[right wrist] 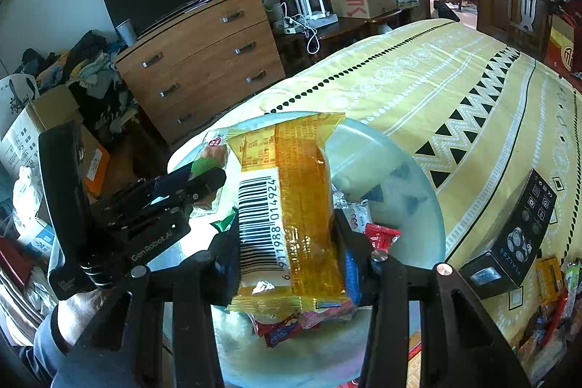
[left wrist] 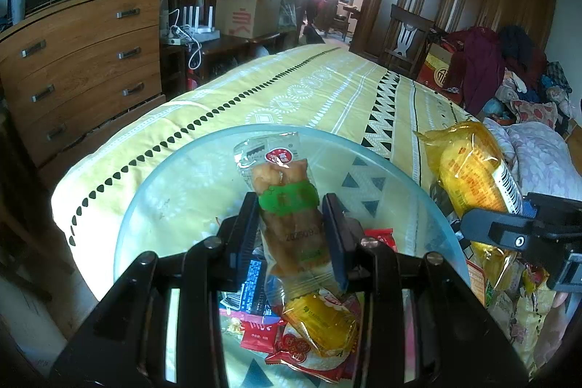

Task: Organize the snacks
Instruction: 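Hold both packets still above the glass bowl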

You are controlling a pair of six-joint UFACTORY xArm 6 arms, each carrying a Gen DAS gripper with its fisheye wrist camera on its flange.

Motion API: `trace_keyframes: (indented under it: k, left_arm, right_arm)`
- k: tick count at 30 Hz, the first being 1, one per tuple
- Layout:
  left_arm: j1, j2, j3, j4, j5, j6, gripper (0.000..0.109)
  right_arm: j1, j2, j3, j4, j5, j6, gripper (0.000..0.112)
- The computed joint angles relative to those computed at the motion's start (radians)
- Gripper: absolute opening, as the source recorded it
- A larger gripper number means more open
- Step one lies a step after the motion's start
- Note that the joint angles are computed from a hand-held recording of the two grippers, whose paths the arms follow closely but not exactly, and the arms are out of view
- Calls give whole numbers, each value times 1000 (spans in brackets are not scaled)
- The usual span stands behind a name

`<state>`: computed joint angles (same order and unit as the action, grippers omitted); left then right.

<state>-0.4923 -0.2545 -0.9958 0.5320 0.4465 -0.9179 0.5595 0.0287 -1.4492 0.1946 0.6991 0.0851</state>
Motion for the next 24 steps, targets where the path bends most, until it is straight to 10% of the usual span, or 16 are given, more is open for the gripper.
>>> trace_keyframes:
  k: [24]
  left_arm:
    - [-11, 15, -41, -30, 33, 39, 36]
  right_arm:
    - [13, -12, 19, 1, -2, 5, 48]
